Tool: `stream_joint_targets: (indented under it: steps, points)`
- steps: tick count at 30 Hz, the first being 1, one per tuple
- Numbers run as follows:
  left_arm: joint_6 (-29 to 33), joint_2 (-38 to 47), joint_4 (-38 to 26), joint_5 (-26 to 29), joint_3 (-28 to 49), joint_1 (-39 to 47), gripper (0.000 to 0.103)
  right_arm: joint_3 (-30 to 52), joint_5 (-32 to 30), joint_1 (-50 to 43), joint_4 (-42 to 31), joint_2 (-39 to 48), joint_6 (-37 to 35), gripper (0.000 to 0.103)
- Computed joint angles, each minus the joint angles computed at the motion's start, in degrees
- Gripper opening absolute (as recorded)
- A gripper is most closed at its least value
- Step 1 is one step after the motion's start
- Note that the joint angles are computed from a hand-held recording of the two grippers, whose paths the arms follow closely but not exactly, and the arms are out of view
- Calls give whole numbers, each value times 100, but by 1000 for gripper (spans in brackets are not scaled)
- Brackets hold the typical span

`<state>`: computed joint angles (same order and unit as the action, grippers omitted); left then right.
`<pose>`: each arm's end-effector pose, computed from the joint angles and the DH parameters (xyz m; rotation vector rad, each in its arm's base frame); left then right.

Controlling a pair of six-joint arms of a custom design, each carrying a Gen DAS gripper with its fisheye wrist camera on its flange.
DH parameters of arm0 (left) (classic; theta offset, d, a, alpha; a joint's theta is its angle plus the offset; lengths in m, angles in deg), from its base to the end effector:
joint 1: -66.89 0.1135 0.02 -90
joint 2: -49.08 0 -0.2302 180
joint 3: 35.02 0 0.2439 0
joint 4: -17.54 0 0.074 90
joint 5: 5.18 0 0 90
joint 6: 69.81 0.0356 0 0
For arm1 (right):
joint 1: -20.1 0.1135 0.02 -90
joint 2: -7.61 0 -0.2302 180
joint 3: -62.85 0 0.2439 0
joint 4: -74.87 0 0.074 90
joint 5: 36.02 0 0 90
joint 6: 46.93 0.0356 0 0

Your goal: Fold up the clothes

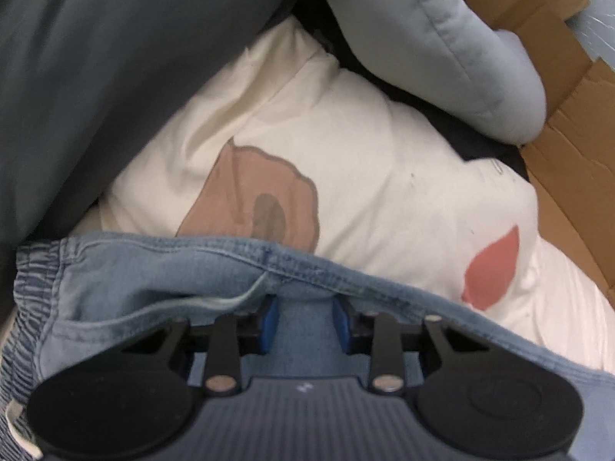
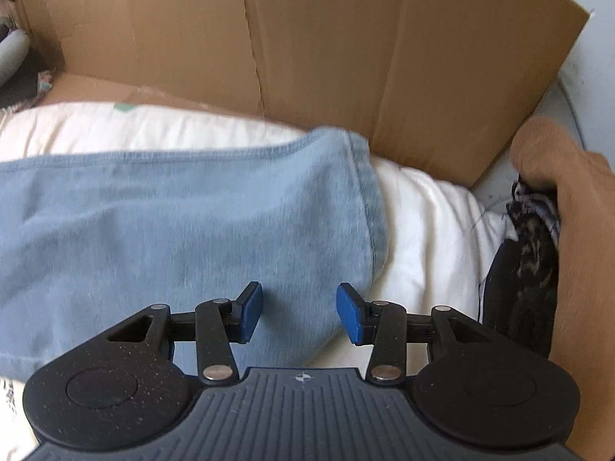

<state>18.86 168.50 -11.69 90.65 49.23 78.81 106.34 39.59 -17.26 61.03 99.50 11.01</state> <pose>0.3723 0.0749 0.0749 -0.2791 2.6722 -0.0799 0.1962 -0.1386 0.0652 0.0392 2.6034 -0.0961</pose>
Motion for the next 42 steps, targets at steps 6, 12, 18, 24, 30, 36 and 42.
stream_joint_targets:
  steps: [6,12,18,24,30,36,42]
  points:
    - [58,-24,45,-353,16,-189,33,-542,69,-317,-39,-762,-330,50]
    - [-36,-769,246,-139,-731,-299,16,-510,-98,-862,-295,-839,-578,50]
    - [-140,-1612,289,208,-1536,-619,18,40,-928,-1184,-663,-183,-84,50]
    - [-530,-1635,399,473,-1847,-1289,19,338,-1003,-845,-723,334,584,49]
    - [-896,-1186,524,527,-1767,-2259,19,467,-920,-746,-787,438,789,5]
    - [-1017,-500,355,-16,-1171,-3164,19,386,-399,-495,-1302,-399,997,4]
    - [-1241,13,304,-210,-597,-3413,18,370,210,-54,-1591,-1046,1144,3]
